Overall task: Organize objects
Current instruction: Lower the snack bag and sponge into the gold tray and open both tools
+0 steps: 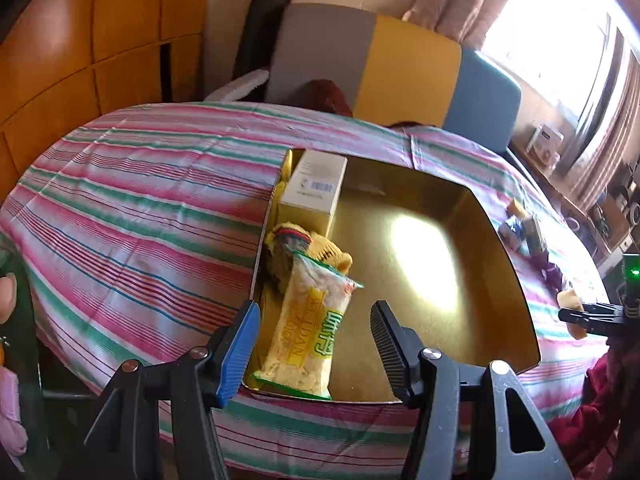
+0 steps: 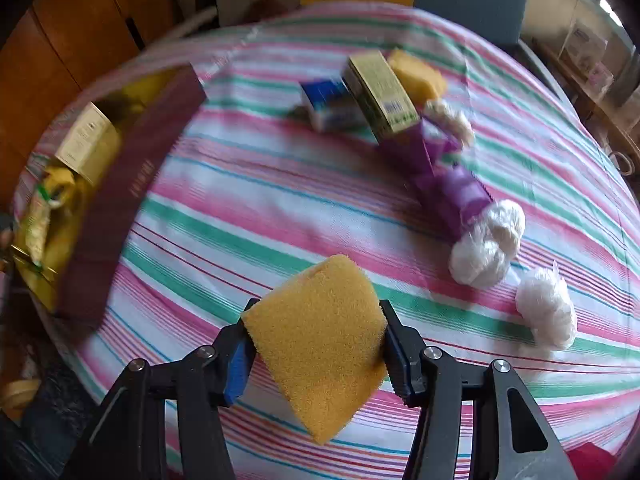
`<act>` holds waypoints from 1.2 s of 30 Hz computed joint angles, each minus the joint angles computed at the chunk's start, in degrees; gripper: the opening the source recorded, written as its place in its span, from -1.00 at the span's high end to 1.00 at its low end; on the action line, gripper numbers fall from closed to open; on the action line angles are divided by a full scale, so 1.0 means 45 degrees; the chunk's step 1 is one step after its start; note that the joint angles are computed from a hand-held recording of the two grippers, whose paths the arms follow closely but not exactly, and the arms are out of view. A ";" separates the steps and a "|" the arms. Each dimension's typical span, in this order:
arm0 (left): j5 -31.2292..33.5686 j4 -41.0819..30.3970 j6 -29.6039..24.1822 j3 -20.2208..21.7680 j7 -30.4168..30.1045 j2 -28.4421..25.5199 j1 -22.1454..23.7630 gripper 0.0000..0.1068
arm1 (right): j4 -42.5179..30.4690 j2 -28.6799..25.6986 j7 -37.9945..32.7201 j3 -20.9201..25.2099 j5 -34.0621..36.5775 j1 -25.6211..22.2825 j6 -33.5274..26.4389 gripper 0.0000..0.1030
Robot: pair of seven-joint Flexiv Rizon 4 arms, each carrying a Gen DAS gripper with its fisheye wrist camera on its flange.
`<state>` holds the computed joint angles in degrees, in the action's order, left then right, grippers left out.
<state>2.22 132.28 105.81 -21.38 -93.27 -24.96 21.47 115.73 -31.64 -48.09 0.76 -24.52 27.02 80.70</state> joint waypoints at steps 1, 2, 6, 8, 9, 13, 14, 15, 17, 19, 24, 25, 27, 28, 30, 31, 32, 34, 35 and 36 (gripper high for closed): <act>-0.0100 0.0016 0.0138 0.0282 -0.0067 0.0067 -0.0237 -0.09 | 0.0106 0.0100 0.0157 -0.0159 -0.0079 0.0199 0.0359 -0.10; -0.0132 0.0032 0.0202 0.0349 -0.0152 0.0112 -0.0259 -0.09 | -0.0039 0.0158 0.0324 -0.0241 -0.0153 0.0477 0.0526 -0.10; -0.0213 0.0120 0.0227 0.0362 -0.0616 0.0230 0.0087 -0.09 | -0.0960 -0.0236 0.0302 -0.0152 -0.0462 0.1437 0.1375 -0.13; -0.0143 0.0217 0.0275 0.0409 -0.0749 0.0304 0.0218 -0.09 | -0.1845 -0.0615 -0.0022 0.0375 -0.0486 0.1721 0.1397 -0.14; -0.0137 0.0257 0.0264 0.0519 -0.0794 0.0364 0.0200 -0.09 | -0.2306 -0.0850 -0.0215 0.0659 -0.0448 0.1813 0.1346 -0.15; 0.0093 0.0399 0.0458 0.0347 -0.1089 0.0282 0.0631 -0.09 | -0.4525 -0.2295 -0.1226 0.1974 -0.0150 0.2002 0.0508 -0.17; 0.0139 0.0384 0.0485 0.0383 -0.1142 0.0238 0.0660 -0.09 | -0.5074 -0.2593 -0.1381 0.2194 -0.0009 0.2132 0.0093 -0.18; 0.0179 0.0384 0.0529 0.0418 -0.1204 0.0196 0.0685 -0.09 | -0.5752 -0.3038 -0.1691 0.2655 0.0240 0.2058 -0.0374 -0.18; 0.0182 0.0396 0.0640 0.0629 -0.1368 0.0150 0.0538 -0.09 | -0.7088 -0.4010 -0.2337 0.3415 0.0792 0.1912 -0.1135 -0.19; 0.0170 0.0339 0.0577 0.0880 -0.1402 0.0096 0.0350 -0.09 | -0.7840 -0.4607 -0.2685 0.3586 0.1134 0.2095 -0.1680 -0.27; 0.0125 0.0277 0.0441 0.1042 -0.1420 -0.0025 0.0180 -0.09 | -0.9327 -0.5714 -0.3762 0.4147 0.2043 0.2403 -0.2572 -0.36; 0.0120 0.0265 0.0415 0.1062 -0.1391 -0.0023 0.0138 -0.09 | -0.9276 -0.5725 -0.3699 0.3891 0.2166 0.2603 -0.2247 -0.41; 0.0042 0.0236 0.0446 0.1366 -0.1273 0.0000 -0.0245 -0.09 | -0.9292 -0.5794 -0.3926 0.4050 0.2678 0.2547 -0.1904 -0.59; -0.0028 0.0221 0.0492 0.1616 -0.1199 0.0026 -0.0548 -0.09 | -0.9239 -0.5763 -0.4089 0.4187 0.2920 0.2451 -0.1778 -0.64; -0.0127 0.0210 0.0537 0.1924 -0.1080 0.0076 -0.0955 -0.09 | -0.8979 -0.5603 -0.4273 0.4132 0.3194 0.2449 -0.1379 -0.70; -0.0180 0.0208 0.0557 0.2057 -0.1026 0.0103 -0.1148 -0.09 | -0.8901 -0.5540 -0.4287 0.4055 0.3272 0.2485 -0.1245 -0.70; -0.0255 0.0198 0.0568 0.2272 -0.0942 0.0138 -0.1439 -0.09 | -0.8736 -0.5422 -0.4271 0.3982 0.3356 0.2503 -0.1052 -0.72; -0.0486 0.0155 0.0583 0.2801 -0.0754 0.0186 -0.2115 -0.09 | -0.8462 -0.5214 -0.4216 0.3878 0.3461 0.2523 -0.0695 -0.76; -0.0597 0.0147 0.0608 0.3017 -0.0665 0.0208 -0.2402 -0.09 | -0.8309 -0.5149 -0.4158 0.3807 0.3499 0.2542 -0.0439 -0.78; -0.0690 0.0139 0.0628 0.3192 -0.0572 0.0220 -0.2652 -0.09 | -0.8097 -0.5013 -0.4055 0.3718 0.3532 0.2558 -0.0199 -0.79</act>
